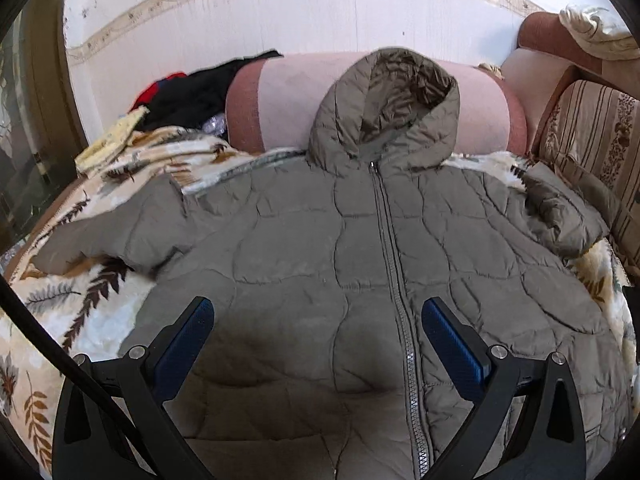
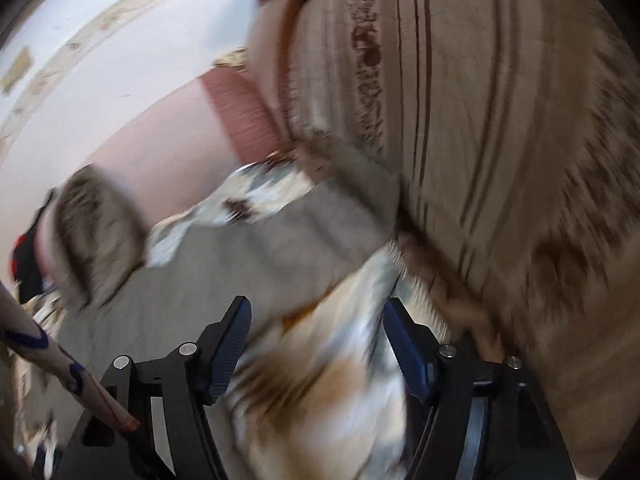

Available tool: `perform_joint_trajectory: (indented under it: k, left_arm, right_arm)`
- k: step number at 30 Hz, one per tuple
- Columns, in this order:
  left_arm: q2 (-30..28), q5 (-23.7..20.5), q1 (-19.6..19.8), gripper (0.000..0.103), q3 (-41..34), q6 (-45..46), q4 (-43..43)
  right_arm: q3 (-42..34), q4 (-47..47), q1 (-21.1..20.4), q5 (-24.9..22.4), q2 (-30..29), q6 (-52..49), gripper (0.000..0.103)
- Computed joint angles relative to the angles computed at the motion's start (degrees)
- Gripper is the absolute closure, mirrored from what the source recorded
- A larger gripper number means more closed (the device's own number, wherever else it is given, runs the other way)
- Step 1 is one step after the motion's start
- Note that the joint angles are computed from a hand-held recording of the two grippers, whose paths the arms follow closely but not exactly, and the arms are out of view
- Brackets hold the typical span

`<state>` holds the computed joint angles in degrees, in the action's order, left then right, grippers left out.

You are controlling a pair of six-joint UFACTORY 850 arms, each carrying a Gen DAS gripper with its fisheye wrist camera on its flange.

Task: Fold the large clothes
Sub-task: 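Grasp the jacket's sleeve cuff with the right gripper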

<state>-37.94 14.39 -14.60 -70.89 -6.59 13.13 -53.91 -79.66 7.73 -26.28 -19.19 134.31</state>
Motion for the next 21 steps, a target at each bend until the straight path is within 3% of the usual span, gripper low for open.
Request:
perform_joint_trajectory:
  k: [3,4,8,17,18,21]
  left_arm:
    - [-0.6,-0.7,0.2,0.0,-0.6,-0.7,0.8]
    - [-0.8,-0.8,0.1,0.0,-0.8,-0.4,0.4]
    - [-1.8,-1.6,-0.1,0.0,-1.9,1.0,-1.1]
    - [-4.2,-3.7,-0.4,0.0,-4.4,4.9,-5.0]
    - [-4.4,-4.0,-0.4,0.0,-4.7,5.3,-5.4]
    - [-5.1,-4.9,-0.5,0.0,-5.5,5.3,-5.5]
  right_arm:
    - [-4.5,2.7,-3.5,-0.3,-4.4,-6.3,0.034]
    - [-5.6,2.8,-5.1,0.1,-5.8,-6.6,0.04]
    - [-7.5,1.2,-9.1,3.3,-9.2,-4.6,0.042]
    - [-13.1,6.3,-12.1,0.4,-15.4,-11.6,0.042]
    - [-13.6,7.1,-12.3,0.2,-16.0,-12.8,0.044]
    - [-16.3,11.4,-13.1,-1.5,-18.6,-19.0,0.073]
